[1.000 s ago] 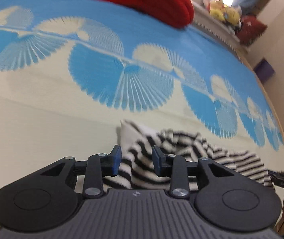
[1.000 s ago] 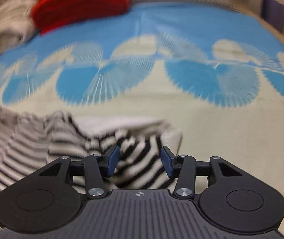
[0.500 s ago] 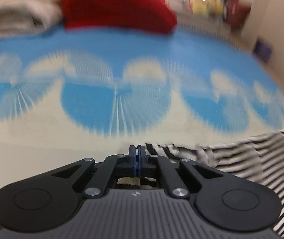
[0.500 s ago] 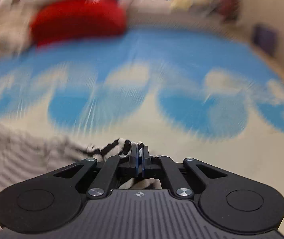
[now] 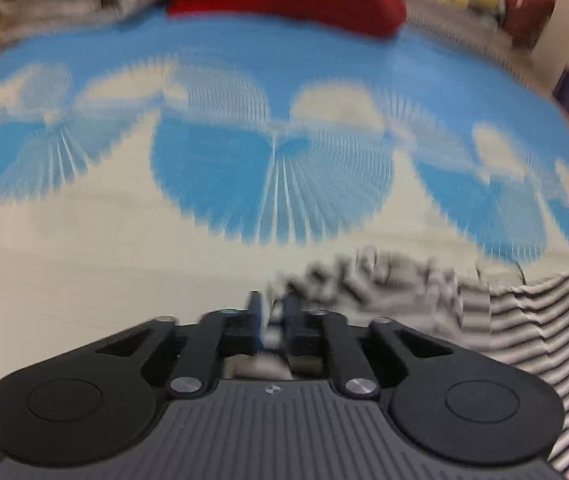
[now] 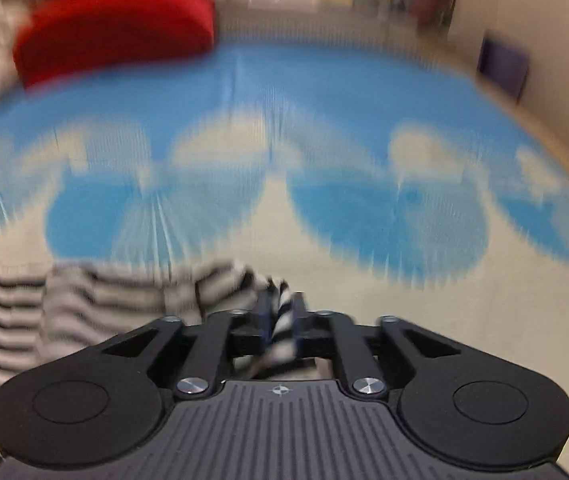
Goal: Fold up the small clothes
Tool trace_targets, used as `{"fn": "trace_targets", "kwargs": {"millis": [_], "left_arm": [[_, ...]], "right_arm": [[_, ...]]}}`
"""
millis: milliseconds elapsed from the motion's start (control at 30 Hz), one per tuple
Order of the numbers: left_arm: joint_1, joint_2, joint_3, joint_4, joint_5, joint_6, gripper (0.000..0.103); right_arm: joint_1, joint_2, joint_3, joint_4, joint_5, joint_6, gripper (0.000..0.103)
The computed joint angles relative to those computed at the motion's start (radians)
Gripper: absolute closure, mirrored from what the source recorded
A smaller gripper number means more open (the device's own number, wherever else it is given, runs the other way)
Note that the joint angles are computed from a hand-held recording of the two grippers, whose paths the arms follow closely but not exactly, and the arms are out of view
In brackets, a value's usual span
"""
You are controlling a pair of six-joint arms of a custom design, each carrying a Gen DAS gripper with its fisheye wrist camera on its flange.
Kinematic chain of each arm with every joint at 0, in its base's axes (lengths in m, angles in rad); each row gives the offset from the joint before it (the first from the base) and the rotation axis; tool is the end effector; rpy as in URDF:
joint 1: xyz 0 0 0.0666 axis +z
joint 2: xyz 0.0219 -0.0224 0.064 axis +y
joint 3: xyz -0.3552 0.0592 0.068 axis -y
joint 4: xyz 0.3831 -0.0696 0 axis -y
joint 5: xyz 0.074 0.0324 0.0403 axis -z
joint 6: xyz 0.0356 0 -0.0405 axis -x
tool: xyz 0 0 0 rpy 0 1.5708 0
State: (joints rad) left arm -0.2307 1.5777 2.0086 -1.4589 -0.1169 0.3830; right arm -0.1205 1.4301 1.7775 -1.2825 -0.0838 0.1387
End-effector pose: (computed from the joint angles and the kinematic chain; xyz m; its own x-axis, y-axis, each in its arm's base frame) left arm 0.4844 -0.1099 0.5516 -0.8361 -0.1849 -0.5164 -0.1553 0.9828 -0.1004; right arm 0.4614 -0.0533 0.5340 -0.8009 -0.0418 -0.5973 -0.0407 0.9991 -0.0154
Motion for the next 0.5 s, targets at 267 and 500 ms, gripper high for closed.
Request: {"fn": "trace_targets", "kwargs": {"millis": [267,500], "left_arm": [[0.034,-0.094,-0.025,-0.018,0.129,-0.019,0.056],[0.086,-0.200,-0.120,-0.167,0.323,-0.111,0.056]], "right_arm": [[-0.099,-0.013,0.065,-0.126,-0.176,-0.021,0.056],[-0.244,-0.047,0.078,-0.364,-0.305,0.142,0.055]]}}
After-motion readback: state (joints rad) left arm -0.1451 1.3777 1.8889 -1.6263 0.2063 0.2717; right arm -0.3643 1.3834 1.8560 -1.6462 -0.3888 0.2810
